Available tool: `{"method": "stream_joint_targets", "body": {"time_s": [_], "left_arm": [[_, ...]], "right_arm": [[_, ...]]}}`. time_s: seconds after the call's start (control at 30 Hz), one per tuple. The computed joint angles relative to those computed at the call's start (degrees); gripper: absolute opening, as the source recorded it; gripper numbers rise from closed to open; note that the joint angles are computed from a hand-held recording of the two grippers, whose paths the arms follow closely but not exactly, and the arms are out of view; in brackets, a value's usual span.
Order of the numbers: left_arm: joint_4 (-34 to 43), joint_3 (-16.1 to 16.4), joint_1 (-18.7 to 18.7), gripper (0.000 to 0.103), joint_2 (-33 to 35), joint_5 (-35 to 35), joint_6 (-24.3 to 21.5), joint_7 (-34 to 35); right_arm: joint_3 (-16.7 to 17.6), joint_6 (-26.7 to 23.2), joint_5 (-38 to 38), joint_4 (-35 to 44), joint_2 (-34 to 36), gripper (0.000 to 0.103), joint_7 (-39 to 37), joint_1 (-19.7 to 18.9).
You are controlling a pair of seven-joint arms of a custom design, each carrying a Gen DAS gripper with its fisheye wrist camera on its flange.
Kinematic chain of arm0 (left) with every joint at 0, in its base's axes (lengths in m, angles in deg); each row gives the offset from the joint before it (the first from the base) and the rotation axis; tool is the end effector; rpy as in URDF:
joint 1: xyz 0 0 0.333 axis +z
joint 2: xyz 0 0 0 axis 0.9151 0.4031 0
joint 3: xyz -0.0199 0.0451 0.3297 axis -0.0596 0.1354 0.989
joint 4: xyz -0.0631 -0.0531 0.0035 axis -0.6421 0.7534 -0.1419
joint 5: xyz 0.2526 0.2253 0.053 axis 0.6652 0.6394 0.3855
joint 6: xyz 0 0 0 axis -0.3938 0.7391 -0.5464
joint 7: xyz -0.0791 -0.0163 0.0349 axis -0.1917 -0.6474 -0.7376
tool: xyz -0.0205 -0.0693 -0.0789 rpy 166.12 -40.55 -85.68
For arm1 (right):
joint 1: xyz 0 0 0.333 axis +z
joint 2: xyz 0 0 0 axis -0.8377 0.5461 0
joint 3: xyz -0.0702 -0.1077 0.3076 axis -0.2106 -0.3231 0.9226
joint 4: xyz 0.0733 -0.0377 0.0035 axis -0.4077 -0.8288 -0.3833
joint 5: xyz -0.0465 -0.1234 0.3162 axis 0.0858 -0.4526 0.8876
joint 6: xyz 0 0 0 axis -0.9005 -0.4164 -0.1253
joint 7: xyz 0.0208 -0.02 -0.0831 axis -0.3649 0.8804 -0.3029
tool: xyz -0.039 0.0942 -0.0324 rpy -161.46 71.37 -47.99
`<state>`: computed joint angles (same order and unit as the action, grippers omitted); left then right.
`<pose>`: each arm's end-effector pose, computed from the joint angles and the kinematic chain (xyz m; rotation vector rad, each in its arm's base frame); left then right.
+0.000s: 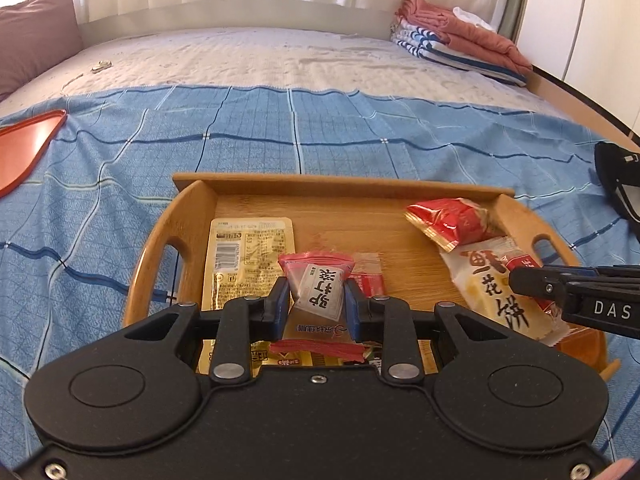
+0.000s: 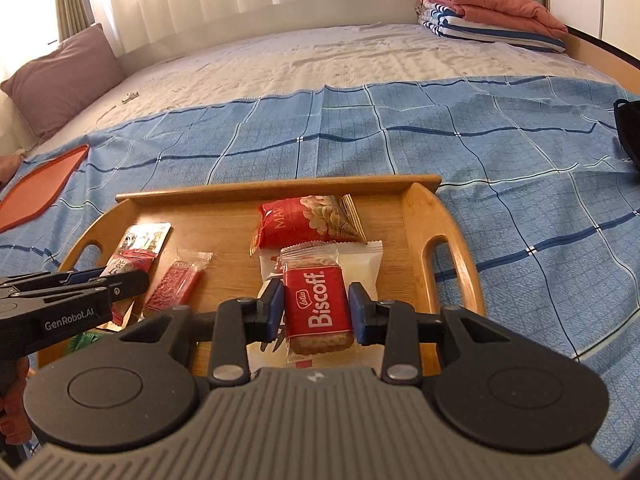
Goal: Organize snacks
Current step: 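Carry the Biscoff pack and pink snack onto the wooden tray and open both grippers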
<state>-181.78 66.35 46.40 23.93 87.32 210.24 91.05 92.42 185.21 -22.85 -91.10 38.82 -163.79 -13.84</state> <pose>0.4875 -0.3198 0.4249 -1.5685 2.0664 -0.9495 0.3786 0.4664 0.4214 -1.5583 1.8933 -0.6400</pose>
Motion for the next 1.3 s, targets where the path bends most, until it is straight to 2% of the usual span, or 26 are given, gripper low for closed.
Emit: {"method": "stream_joint_targets", "body": {"time_s": [0.23, 0.37, 0.63, 0.67, 0.7, 0.73, 0.77, 0.93, 1.17, 1.3], "left_arm": [[0.3, 1.61, -1.2, 0.027, 0.96, 3.35, 0.54, -2.48], [0.13, 0.73, -0.35, 0.027, 0.88, 2.66, 0.61, -1.59], [0.04, 1.06, -0.6, 0.029, 0.54, 3.83, 0.64, -3.19], [-0.2, 0.85, -0.45, 0.034, 0.27, 3.54, 0.49, -3.13], [-0.51, 0.67, -0.16, 0.038, -0.05, 3.19, 0.74, -3.11], [-0.78, 0.85, -0.24, 0.048, -0.51, 3.46, 0.85, -3.81], [-1.09, 1.01, -0.32, 0.054, -1.08, 3.93, 0.88, -4.54], [-3.64, -0.32, 0.47, 0.066, -5.26, 5.12, -0.74, -5.02], [-9.41, -3.55, 2.71, 0.074, -14.35, 8.68, -1.43, -8.2], [-14.19, -5.94, 3.81, 0.075, -20.79, 5.36, -1.65, -4.36]], "right_arm": [[-0.21, 0.18, -0.31, 0.41, 0.73, 0.04, -0.41, 0.04], [-0.33, -0.07, -0.57, 0.64, 0.98, 0.04, -0.9, 0.25], [-0.4, 0.16, -0.71, 0.61, 0.94, 0.043, -1.09, 0.31], [-0.43, 0.28, -0.98, 0.57, 0.88, 0.044, -0.86, 0.36], [-0.43, 0.53, -1.12, 0.44, 0.75, 0.05, -0.7, 0.34], [-0.42, 0.66, -1.25, 0.31, 0.57, 0.058, -0.42, 0.35], [-0.39, 0.88, -1.53, 0.07, 0.29, 0.058, 0.01, 0.4], [0.5, 0.18, -2.09, -1.12, -1.81, 0.058, 0.11, 0.86], [3.02, -2.36, -3.18, -3.62, -6.5, 0.064, 0.04, 1.91], [4.97, -3.81, -3.16, -5.04, -9.39, 0.068, -0.71, 2.49]]}}
